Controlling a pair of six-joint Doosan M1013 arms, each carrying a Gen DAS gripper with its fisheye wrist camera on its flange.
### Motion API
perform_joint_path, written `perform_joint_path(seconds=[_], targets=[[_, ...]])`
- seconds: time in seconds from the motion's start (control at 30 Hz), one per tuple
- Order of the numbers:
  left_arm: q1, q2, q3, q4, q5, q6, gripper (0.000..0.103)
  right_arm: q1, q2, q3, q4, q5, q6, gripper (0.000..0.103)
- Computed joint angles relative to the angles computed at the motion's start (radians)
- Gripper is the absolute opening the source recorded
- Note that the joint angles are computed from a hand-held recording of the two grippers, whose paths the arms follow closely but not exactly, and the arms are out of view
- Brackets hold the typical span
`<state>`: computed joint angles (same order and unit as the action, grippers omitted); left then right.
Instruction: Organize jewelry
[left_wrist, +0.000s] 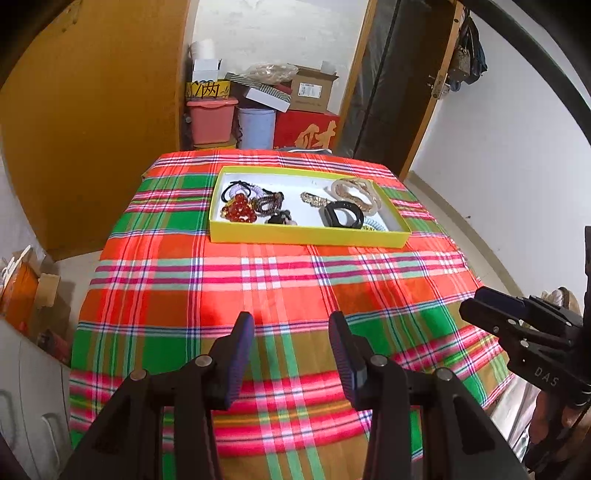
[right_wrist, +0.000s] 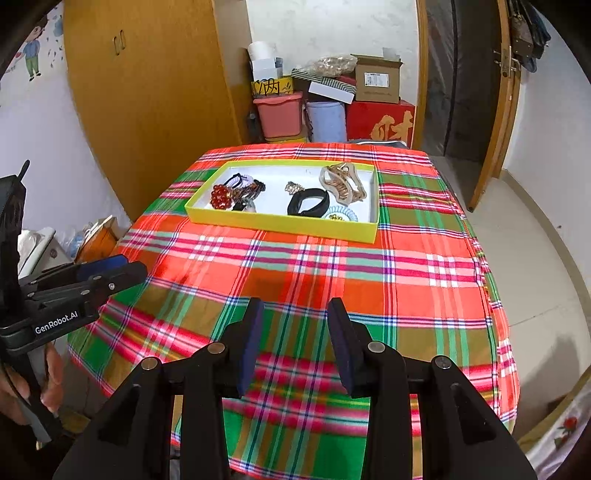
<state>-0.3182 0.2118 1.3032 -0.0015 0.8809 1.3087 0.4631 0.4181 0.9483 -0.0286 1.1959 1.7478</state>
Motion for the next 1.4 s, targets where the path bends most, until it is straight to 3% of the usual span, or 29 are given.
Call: perform_joint_path(seconds=[1.4], targets=[[-0.008, 0.024, -0.009, 0.016, 0.035, -0.016, 0.042, 0.001, 0.017, 0.000, 0.018, 0.034, -0.012, 0.037]])
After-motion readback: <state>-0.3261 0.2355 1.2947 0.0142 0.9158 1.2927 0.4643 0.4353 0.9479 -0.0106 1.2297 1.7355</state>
